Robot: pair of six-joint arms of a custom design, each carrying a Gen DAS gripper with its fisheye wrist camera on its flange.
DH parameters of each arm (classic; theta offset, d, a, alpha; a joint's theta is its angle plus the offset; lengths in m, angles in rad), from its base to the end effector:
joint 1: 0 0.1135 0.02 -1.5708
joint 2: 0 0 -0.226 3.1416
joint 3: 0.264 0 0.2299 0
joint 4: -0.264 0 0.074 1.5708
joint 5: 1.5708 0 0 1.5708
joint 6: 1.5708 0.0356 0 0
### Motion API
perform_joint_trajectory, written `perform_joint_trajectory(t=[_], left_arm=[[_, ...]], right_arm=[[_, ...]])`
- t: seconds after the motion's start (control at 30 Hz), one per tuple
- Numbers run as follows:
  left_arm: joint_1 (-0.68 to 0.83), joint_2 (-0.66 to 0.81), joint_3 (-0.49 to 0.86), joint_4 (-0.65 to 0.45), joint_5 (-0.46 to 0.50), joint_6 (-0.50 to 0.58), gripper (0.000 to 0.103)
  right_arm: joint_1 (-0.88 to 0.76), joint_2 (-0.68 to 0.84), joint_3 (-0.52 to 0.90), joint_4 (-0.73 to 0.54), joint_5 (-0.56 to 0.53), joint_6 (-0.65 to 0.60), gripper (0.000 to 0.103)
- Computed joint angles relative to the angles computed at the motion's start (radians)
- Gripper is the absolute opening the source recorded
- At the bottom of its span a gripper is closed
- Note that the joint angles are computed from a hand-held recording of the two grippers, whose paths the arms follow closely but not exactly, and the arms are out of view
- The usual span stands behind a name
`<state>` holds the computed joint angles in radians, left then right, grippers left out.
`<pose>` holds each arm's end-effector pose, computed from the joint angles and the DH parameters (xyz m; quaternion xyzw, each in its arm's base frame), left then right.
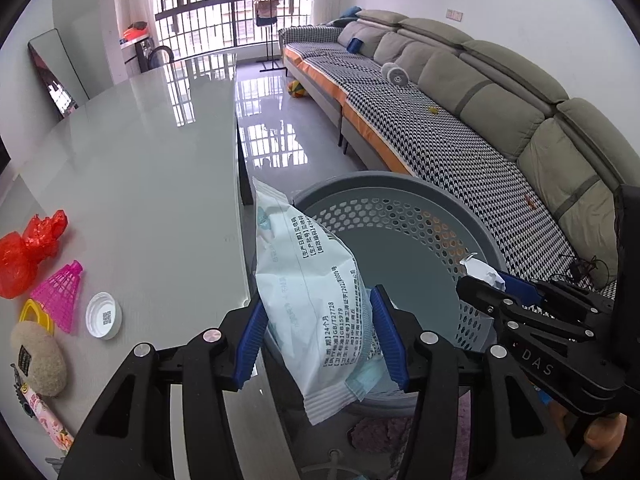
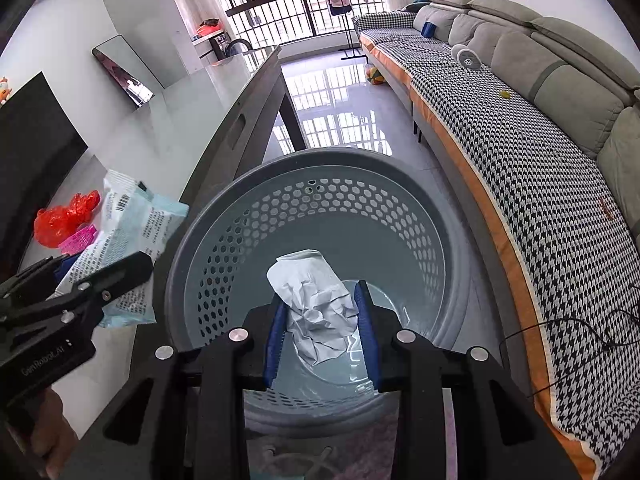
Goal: Collect trash
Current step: 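Carry both items over the grey basket and open both tools, then move both open tools back over the table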
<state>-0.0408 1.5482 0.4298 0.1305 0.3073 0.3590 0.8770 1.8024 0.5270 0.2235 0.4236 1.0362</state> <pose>0.2246 -0.0199 0.0759 0.2311 0.9190 -0.0998 0.3036 0.1690 0.1803 0.0462 0.1289 0.9377 0.0879 0.3106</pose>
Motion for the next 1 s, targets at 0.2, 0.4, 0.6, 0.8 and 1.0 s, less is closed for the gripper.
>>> perform_joint_trajectory(t=[0.2, 0.4, 0.6, 0.8, 1.0], left_arm=[[-0.032, 0.016, -0.002, 0.031, -0.024, -0.034, 0.065], [-0.010, 0.006, 0.006, 0.017, -0.025, -0.038, 0.068], [-0.018, -0.009, -0.008, 0.022, -0.044, -0.053, 0.071], [0.013, -0.070, -0.042, 0.015, -0.035, -0.045, 0.077], [0.051, -0.121, -0.058, -0.002, -0.026, -0.034, 0.081]], right_arm=[[-0.039, 0.014, -0.014, 0.044, -0.013, -0.047, 0.045], [-0.047, 0.007, -0.038, 0.067, -0.005, -0.047, 0.053], [-0.035, 0.016, -0.051, 0.083, -0.005, -0.019, 0.053], [0.002, 0.005, -0.047, 0.059, 0.015, 0.010, 0.053], [0.025, -0.008, -0.042, 0.048, 0.027, 0.021, 0.055]])
